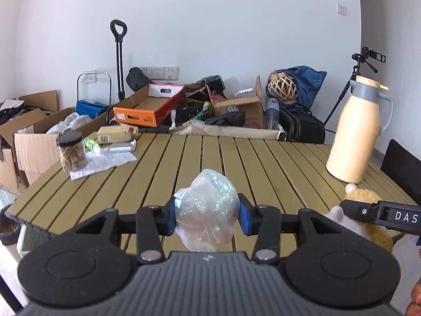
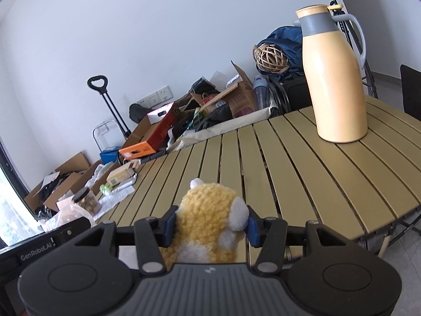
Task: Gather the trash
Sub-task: 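Carry the plastic bag and plush toy with both tools down over the black bin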
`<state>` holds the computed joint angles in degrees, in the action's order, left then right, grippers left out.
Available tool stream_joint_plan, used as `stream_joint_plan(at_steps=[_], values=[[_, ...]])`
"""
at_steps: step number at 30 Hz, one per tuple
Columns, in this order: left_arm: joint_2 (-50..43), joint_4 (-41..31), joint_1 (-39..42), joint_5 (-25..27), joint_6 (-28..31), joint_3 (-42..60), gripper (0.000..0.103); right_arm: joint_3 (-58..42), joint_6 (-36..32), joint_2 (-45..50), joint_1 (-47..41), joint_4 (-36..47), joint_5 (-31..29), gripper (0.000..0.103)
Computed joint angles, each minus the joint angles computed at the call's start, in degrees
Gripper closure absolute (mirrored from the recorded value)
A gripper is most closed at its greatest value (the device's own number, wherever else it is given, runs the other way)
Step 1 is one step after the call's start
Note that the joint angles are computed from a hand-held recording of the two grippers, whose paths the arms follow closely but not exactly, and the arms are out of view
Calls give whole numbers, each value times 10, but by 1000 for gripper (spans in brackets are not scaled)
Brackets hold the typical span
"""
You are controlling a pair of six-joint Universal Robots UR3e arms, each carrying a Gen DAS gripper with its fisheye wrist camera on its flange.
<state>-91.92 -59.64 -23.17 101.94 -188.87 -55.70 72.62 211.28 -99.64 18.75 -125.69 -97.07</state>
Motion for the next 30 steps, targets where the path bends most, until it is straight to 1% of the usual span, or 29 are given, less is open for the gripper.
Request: stream_joint_plan(at_steps=[9,14,19,27,30], values=[[129,55,10,-28,-5,-219,58,130,17,-53,75,-47,-50,53],[182,73,18,-41,-7,-306,58,199,36,-76,96,-63,-51,53],[208,91,18,-42,-3,-372,58,251,45,-82,122,-80,-72,53],[221,121,7,-36,-9,-458,58,332,68,-86,129,-106,-54,53],[220,132,11,-40,-11,-484,58,357,77,-86,131,-116,-55,53]])
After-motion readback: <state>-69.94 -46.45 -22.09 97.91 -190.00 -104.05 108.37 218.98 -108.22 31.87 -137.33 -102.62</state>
